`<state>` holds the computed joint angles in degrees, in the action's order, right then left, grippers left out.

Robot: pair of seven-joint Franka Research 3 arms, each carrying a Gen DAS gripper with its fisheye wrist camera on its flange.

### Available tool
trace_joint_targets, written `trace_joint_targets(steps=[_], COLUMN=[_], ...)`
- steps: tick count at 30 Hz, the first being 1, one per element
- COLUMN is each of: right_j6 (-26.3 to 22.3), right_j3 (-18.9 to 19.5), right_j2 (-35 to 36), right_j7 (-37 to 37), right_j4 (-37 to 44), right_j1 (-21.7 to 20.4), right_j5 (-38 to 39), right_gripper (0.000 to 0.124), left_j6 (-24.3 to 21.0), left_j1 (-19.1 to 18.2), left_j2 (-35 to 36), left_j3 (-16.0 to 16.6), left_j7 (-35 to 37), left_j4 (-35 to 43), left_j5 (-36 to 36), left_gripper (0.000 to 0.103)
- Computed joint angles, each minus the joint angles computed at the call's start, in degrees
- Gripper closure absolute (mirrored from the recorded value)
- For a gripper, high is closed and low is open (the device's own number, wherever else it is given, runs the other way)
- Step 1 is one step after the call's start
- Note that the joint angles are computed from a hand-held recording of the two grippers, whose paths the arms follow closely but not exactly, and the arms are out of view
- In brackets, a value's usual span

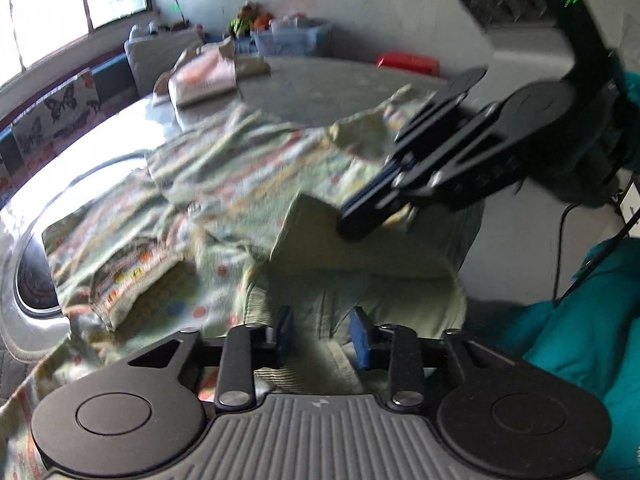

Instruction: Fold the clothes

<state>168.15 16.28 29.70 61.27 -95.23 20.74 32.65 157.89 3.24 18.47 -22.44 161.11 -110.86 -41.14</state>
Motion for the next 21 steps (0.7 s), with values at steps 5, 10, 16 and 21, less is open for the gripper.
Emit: trace_joint_targets(steps=[5, 10, 16, 21], right_j6=[0.52, 1.23, 2.01, 2.22], right_j3=[0.9, 1.47, 2.13, 2.48], right_j2=[0.14, 0.42, 0.33, 0.21], right_j7=[-0.39, -0.44, -0.57, -0.11], right_j4=[-0.34, -0.39, -0.71, -0.85], right_j1=[-0.77, -1.23, -1.76, -2.22], right_j5=[1.6, 2.97, 4.38, 5.41], right_gripper=[0.119, 0.119, 0.119, 0.119], left_j6=[-2.67, -5.89, -14.63, -18.13], left_j1=[0.94, 3.08, 4.89, 3.35], left_j2=[1.34, 2.34, 2.49, 2.87], left_j3=[0.03, -1.08, 0.1, 2.86], left_j7=[-1.17, -0.01, -0.56, -1.27], left_j4=[1.85, 3.17, 4.96, 5.41], left_j5=[-1.56, -8.63, -21.29, -25.82], left_gripper=[0.09, 0.094, 0.095, 0.095])
